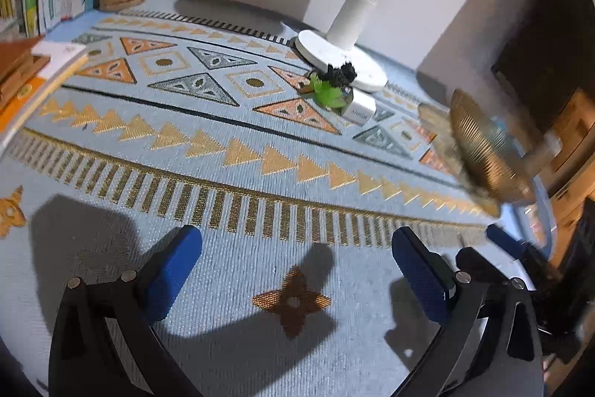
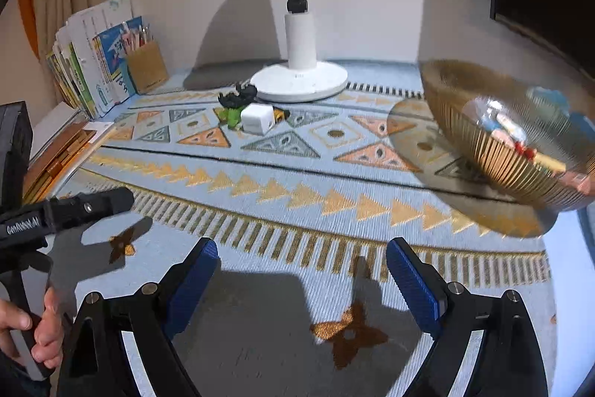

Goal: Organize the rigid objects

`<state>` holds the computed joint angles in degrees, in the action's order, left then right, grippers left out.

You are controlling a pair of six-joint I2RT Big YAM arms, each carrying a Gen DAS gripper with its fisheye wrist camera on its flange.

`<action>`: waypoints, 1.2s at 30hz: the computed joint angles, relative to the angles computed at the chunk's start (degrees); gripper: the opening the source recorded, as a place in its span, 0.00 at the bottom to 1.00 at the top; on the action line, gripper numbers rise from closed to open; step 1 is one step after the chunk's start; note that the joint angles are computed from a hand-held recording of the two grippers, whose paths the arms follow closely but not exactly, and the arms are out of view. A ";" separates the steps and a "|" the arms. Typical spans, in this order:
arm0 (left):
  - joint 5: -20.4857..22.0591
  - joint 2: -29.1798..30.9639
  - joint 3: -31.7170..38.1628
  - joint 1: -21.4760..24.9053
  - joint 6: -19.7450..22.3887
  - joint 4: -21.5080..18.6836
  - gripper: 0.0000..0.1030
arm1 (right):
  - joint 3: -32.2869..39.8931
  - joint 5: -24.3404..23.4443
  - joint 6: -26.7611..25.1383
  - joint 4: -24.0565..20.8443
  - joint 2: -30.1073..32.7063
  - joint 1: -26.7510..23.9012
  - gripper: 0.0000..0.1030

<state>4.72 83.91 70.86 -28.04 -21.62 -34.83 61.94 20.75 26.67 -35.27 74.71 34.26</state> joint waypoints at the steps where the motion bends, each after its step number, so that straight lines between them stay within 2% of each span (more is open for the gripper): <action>1: -1.06 0.32 0.21 -0.28 0.89 -0.55 0.99 | 0.48 -0.24 -0.14 -0.82 0.28 0.05 0.89; 5: -1.33 0.27 0.08 -0.69 3.79 -1.39 0.99 | 0.76 -0.72 -0.81 -1.11 0.53 0.05 0.89; 12: -1.05 0.23 0.12 -0.60 4.39 -1.69 0.99 | 1.29 -0.88 0.60 -2.26 1.08 -0.24 0.89; 15: 4.30 1.01 1.54 0.89 4.91 -2.70 0.99 | 2.07 -1.54 0.72 -3.59 1.76 -0.41 0.89; 17: 8.17 2.35 4.09 2.43 5.56 -4.42 0.99 | 3.15 -4.60 0.18 -5.29 2.87 -1.24 0.89; 21: 10.76 6.40 12.29 4.36 12.54 -6.76 0.99 | 5.16 -11.27 -1.27 -5.78 3.72 -3.35 0.89; 23: 10.70 9.48 17.21 4.50 17.17 -7.55 0.99 | 9.16 -14.35 -4.16 -7.48 5.43 -4.48 0.89; 25: 12.94 13.76 23.04 4.56 22.13 -9.15 0.99 | 13.93 -15.01 -8.09 -9.54 8.16 -5.17 0.89; 27: 13.24 18.23 28.81 4.28 25.65 -11.47 0.94 | 17.82 -13.24 -12.97 -9.69 11.20 -5.54 0.89; 29: 13.13 21.58 33.38 4.12 28.31 -14.25 0.77 | 20.54 -11.79 -17.38 -8.21 14.09 -6.11 0.88; 30: 13.10 23.52 35.97 4.02 29.50 -15.97 0.73 | 21.39 -12.98 -18.83 -7.31 15.19 -6.69 0.84; 31: 12.94 25.38 38.34 3.95 30.50 -17.17 0.64 | 22.39 -15.24 -20.28 -6.68 16.53 -7.46 0.73; 32: 13.07 26.73 40.16 4.03 31.37 -18.45 0.57 | 23.37 -16.94 -21.17 -6.84 17.66 -8.05 0.66; 36: 14.94 31.32 46.38 4.24 34.33 -23.87 0.56 | 26.12 -17.91 -24.29 -6.35 21.37 -9.55 0.65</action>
<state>19.66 115.23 117.23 -23.80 12.71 -58.70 88.06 2.84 2.38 -41.62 96.08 24.72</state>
